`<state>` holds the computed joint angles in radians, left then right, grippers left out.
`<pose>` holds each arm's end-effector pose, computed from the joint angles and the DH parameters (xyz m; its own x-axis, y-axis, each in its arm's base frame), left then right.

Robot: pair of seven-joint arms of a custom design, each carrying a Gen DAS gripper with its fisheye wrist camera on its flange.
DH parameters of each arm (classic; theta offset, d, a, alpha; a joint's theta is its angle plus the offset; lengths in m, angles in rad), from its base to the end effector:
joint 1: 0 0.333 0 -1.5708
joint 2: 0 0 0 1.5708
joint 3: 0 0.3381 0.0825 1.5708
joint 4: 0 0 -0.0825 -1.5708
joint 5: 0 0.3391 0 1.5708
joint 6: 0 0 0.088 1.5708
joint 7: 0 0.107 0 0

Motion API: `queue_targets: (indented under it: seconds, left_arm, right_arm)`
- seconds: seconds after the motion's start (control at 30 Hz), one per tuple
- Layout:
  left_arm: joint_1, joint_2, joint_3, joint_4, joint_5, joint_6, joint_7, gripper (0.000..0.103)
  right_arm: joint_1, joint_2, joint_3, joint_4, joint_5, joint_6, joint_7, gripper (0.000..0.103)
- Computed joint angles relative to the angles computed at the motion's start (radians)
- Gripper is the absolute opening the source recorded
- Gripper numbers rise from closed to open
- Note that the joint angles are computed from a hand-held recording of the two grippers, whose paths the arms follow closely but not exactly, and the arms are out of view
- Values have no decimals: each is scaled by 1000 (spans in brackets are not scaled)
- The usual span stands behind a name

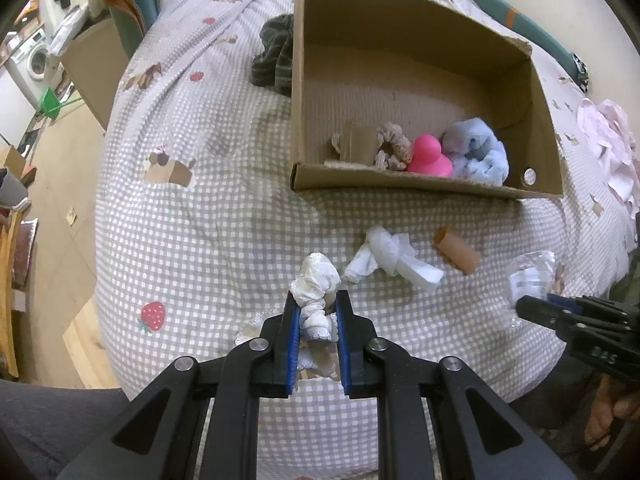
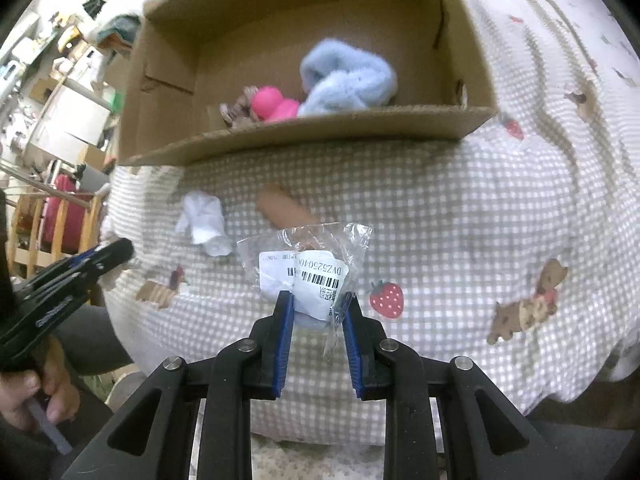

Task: Organize soft objects
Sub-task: 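Carry the white item and plastic bag into the box with both tools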

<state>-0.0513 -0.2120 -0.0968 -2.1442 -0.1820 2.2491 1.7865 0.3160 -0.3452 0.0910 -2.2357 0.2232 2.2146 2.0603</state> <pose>0.4668 -0.0785 0.5637 -0.2820 -0.9560 0.0808 -0.9132 0.2416 -0.3282 0.3892 0.1814 0.5773 -0.1493 -0.9412 -0.3032 -0.9593 0.2122 -0.1863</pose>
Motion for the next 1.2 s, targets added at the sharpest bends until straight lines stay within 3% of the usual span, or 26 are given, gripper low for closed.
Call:
queue_targets:
  seconds: [0.4,0.87,1.07,1.2]
  left_arm:
    - [-31,-41,21,74,-102,25,108,15]
    - [-28,134,-23,317,-62,45,76,15]
    - [-28,194,-40,360,-36,73,51,15]
    - [-34,211,-52,322,-39,147,72,15]
  right_arm:
    - [-36,-99,-45,18,11,65,-52,26]
    - [-66,20,-52,184,13,161,-102,26]
    - [-70,81,-56,203,18,213,-125,26]
    - [-70,97,-55,174,28,237,-115,26]
